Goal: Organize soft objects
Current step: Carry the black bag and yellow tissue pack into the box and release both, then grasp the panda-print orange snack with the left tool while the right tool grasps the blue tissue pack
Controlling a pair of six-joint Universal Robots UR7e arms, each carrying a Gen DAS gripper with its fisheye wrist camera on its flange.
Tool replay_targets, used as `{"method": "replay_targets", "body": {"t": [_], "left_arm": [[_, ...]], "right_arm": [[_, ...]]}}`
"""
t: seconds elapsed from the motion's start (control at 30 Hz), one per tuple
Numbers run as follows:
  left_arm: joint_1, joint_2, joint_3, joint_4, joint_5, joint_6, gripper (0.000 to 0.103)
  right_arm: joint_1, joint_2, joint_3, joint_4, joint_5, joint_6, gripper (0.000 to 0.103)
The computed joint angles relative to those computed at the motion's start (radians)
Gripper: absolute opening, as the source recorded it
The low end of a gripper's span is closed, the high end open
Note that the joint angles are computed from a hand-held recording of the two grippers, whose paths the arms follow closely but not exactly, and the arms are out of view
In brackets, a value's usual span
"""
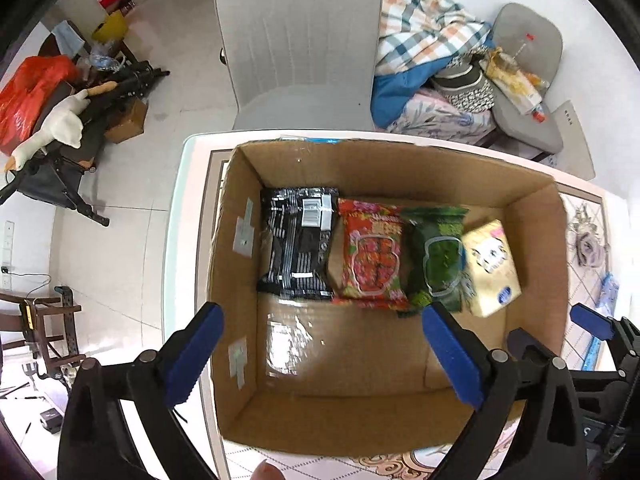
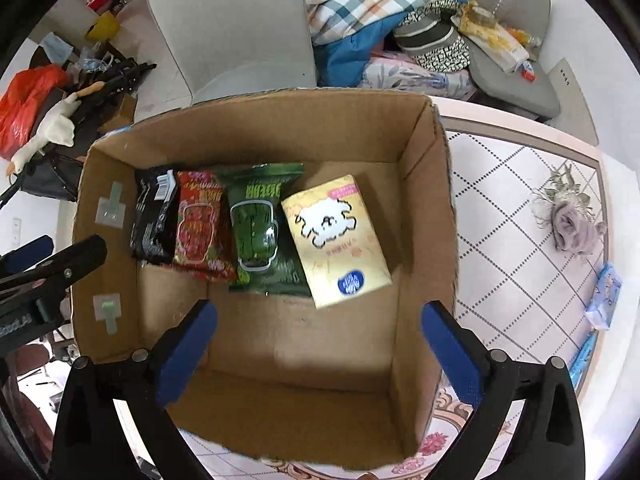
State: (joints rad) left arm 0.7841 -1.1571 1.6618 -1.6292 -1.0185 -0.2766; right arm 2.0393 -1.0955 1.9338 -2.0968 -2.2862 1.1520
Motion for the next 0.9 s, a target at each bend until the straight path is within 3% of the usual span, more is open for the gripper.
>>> {"method": "replay_targets", "body": {"t": [0.47, 0.73, 0.9], "left_arm": [[-0.132, -0.242, 0.115, 0.022, -0.022, -0.086, 0.102], [-0.228, -0.306, 0.127, 0.038, -0.028, -0.109, 0.102], [-0.351, -0.316, 0.209, -0.018, 0.004, -0.084, 0.102]], "right_arm": [[0.232, -0.038, -0.031, 0.153, -0.063, 0.185, 0.103], [0.321, -0.094, -0.009, 0.136, -0.067, 0.236, 0.103], [0.375, -0.227, 0.082, 0.212, -0.087, 0.412, 0.103]]}}
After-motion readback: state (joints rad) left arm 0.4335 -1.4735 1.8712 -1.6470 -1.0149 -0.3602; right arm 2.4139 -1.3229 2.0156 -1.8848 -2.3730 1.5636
